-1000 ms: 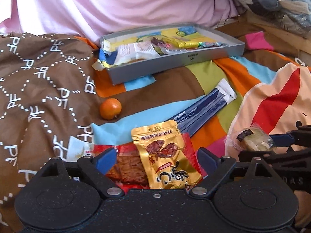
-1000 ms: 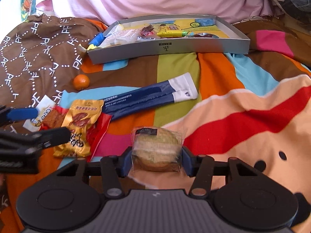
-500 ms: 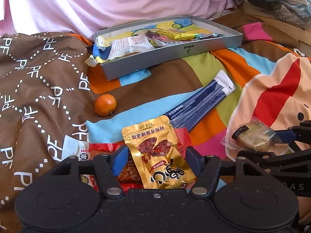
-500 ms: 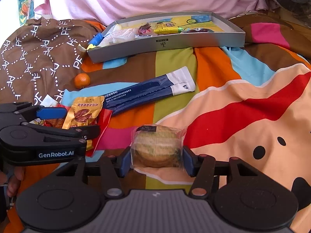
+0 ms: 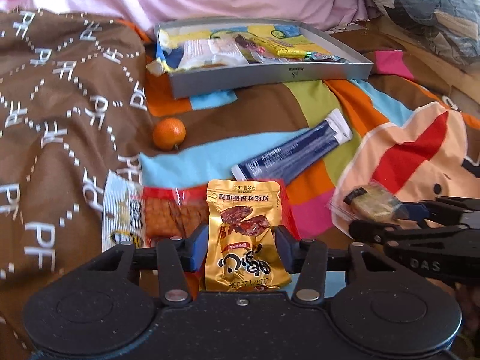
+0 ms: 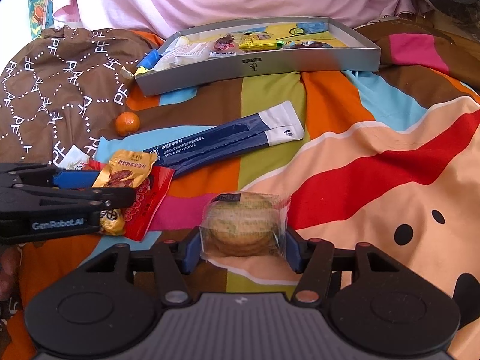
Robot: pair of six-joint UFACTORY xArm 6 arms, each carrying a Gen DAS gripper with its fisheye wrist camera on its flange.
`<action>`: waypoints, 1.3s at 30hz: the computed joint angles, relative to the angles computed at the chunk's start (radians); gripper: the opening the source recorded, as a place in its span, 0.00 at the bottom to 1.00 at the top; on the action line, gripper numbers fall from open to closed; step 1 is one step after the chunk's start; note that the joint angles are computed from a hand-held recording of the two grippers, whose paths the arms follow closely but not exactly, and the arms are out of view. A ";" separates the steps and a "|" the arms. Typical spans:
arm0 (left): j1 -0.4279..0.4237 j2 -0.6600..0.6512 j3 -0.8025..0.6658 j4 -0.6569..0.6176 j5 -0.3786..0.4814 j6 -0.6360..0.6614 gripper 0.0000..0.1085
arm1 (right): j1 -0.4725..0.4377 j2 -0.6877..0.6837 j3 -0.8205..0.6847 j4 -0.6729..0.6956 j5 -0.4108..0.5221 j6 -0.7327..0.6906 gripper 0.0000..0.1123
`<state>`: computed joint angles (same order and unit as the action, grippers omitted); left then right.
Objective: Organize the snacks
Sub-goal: 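Close the left tool on the gold printed bag, then lift the gold bag with the left tool while the right tool lifts the biscuit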
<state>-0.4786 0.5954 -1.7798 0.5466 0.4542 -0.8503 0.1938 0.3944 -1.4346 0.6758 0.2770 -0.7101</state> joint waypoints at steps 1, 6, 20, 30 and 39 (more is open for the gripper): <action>-0.001 -0.007 0.010 -0.024 0.005 0.017 0.48 | 0.000 -0.001 0.000 0.009 0.001 -0.006 0.54; -0.013 -0.007 0.015 0.016 0.027 -0.008 0.52 | 0.000 -0.004 0.004 0.042 0.003 -0.032 0.55; -0.025 0.005 -0.005 0.079 0.059 -0.005 0.48 | 0.000 -0.004 0.004 0.078 0.009 -0.066 0.57; -0.024 -0.004 0.008 0.101 0.049 -0.050 0.45 | 0.008 -0.007 0.017 0.053 -0.017 -0.062 0.52; -0.020 -0.014 0.023 0.121 0.032 -0.108 0.44 | 0.010 -0.006 0.019 0.049 -0.026 -0.069 0.48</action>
